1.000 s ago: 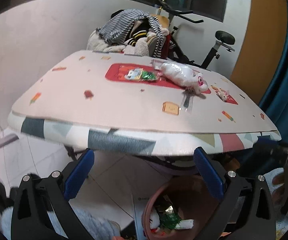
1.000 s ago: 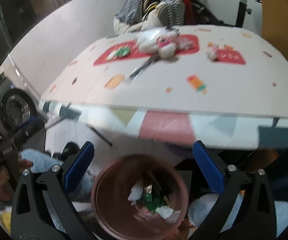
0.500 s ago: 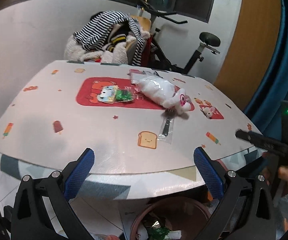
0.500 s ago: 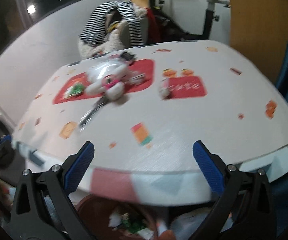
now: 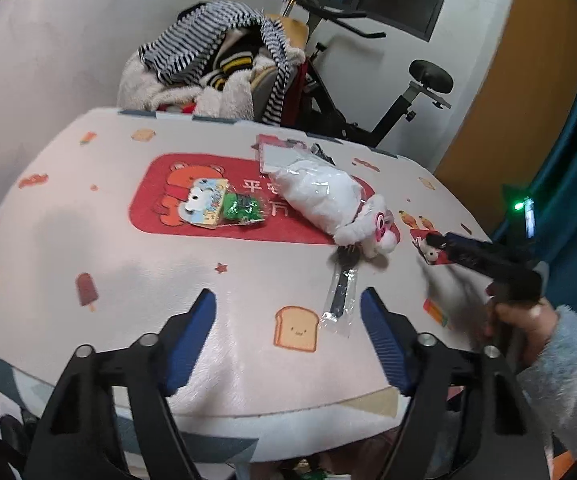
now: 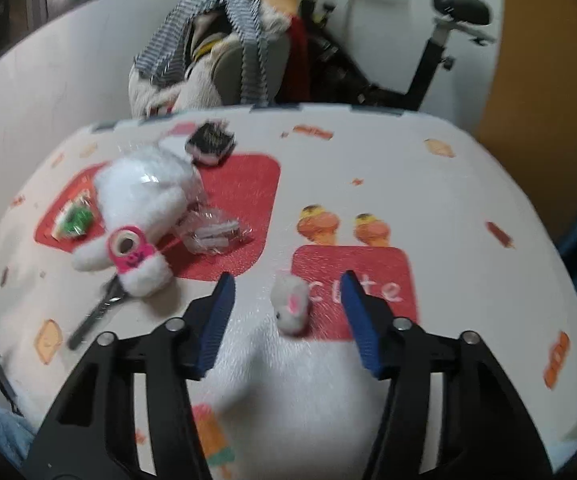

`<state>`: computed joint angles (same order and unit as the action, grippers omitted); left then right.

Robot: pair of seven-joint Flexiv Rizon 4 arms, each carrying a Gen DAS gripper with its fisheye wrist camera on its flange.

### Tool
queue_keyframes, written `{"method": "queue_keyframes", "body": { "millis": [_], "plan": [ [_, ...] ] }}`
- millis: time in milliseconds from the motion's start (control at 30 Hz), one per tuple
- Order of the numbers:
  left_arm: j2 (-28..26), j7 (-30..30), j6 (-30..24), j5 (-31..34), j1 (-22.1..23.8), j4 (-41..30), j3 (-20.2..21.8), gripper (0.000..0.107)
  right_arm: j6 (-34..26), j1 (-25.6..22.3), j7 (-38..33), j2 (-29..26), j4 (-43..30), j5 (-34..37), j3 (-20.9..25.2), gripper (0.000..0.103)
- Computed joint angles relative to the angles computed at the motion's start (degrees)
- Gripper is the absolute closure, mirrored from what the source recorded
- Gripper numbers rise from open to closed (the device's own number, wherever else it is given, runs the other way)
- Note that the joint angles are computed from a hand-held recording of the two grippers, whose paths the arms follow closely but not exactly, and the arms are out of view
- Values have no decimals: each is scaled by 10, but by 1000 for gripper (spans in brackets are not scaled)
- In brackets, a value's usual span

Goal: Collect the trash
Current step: 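Reach the right gripper to the small white plush mouse and grasp it, then grasp the white pink-faced plush toy with the left gripper while the right holds the mouse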

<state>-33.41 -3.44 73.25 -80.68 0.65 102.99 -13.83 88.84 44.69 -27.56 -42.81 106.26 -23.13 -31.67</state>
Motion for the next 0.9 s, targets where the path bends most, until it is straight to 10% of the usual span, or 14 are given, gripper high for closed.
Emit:
{"method": "queue_keyframes", "body": {
  "millis": [233, 467, 900],
  "plan": [
    [-36, -118, -65, 110, 14, -40, -1, 53, -51, -81, -11, -3, -38, -30, 96, 79],
    [-89, -250, -128, 181, 28, -106, -25, 69, 84, 19, 9, -23, 26, 1, -31, 80],
    [-175, -165, 22, 456, -52, -203, 11, 69, 98, 44, -58, -39, 17, 105, -40, 80]
  ]
}}
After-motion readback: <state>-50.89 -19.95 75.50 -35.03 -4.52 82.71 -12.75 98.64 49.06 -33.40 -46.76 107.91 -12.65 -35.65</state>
